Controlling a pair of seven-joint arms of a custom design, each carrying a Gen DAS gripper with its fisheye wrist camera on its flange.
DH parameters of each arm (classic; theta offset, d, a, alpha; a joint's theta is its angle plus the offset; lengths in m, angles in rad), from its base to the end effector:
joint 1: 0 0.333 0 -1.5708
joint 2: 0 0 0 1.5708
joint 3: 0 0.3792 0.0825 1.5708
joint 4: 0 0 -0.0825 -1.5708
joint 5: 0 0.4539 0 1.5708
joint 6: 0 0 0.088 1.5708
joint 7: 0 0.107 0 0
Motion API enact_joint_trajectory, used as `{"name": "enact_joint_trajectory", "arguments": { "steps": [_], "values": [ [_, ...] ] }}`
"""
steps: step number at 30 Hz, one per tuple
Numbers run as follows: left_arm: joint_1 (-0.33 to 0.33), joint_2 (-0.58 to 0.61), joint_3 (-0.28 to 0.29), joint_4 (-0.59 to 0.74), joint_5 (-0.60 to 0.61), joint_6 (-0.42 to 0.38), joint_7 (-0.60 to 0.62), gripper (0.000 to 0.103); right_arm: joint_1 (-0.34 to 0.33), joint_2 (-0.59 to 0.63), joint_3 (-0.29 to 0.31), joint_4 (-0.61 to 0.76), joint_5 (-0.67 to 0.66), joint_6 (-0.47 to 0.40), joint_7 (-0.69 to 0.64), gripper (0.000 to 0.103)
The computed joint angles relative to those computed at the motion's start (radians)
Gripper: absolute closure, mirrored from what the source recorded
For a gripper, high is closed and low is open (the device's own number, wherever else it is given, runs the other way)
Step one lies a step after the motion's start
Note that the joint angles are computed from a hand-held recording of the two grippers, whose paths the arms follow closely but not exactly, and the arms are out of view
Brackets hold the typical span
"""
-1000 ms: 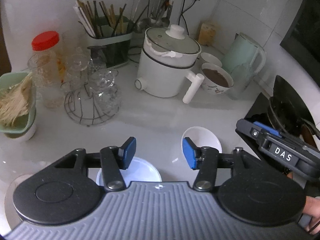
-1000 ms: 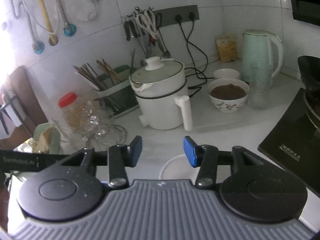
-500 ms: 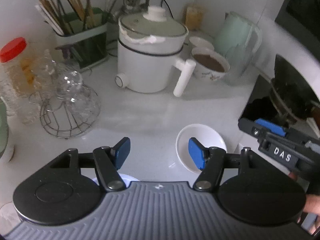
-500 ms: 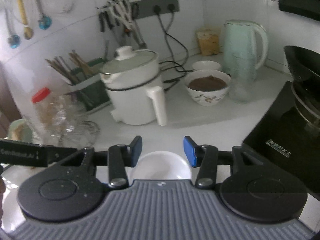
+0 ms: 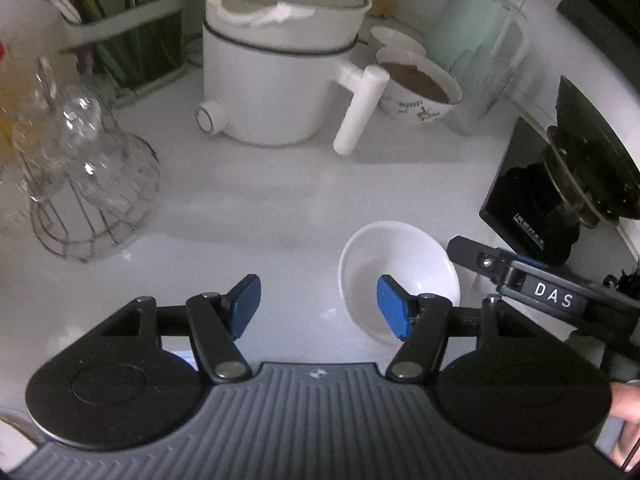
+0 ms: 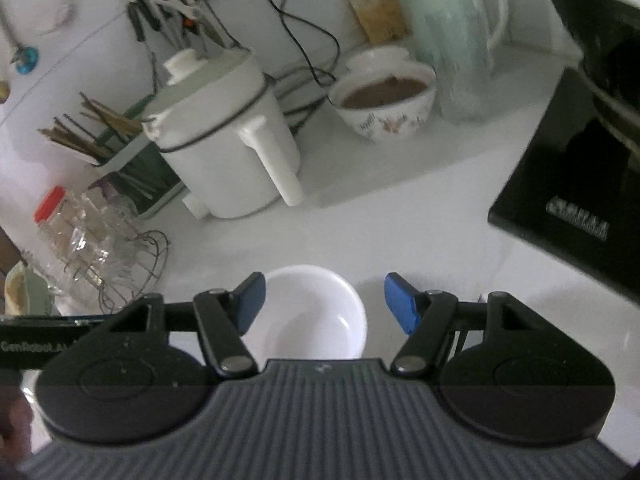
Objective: Organize plates and bowls
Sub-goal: 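Move the right gripper toward the white ceramic bowl, then close the right gripper on the white ceramic bowl rim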
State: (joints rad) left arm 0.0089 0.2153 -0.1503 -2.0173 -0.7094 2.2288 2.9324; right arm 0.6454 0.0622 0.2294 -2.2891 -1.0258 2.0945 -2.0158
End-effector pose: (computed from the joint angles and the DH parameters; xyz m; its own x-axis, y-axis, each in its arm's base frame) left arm 0.6536 -0.1098 0.3727 -0.8735 -0.4237 0.2398 -0.4852 0.7174 -0.4999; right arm 0.3918 0.4036 0.3367 -0.7900 -0.4942 -0.3628 -0.1778 0.7511 -0.6358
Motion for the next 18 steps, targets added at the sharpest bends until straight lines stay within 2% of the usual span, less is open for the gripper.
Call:
{"name": "enact_joint_trajectory", "arguments": {
  "steps": [2, 8, 14, 18],
  "values": [
    [-0.008, 0.015, 0.000, 0.007, 0.018, -0.014, -0.032, 0.034, -0.009, -0.003, -0.008, -0.020, -0.012, 0.051, 0.043, 0.035],
    [-0.020, 0.022, -0.006, -0.009, 0.034, -0.036, -0.081, 0.034, -0.025, 0.011, -0.018, -0.032, 0.000, 0.118, 0.065, 0.037],
    [-0.043, 0.030, -0.014, -0.022, 0.063, 0.006, -0.090, 0.035, -0.035, 0.006, -0.024, -0.055, 0.007, 0.154, 0.108, 0.045],
    [-0.052, 0.047, -0.016, -0.006, 0.082, 0.003, -0.120, 0.042, -0.040, 0.004, -0.026, -0.067, -0.008, 0.182, 0.145, 0.052]
  ]
}}
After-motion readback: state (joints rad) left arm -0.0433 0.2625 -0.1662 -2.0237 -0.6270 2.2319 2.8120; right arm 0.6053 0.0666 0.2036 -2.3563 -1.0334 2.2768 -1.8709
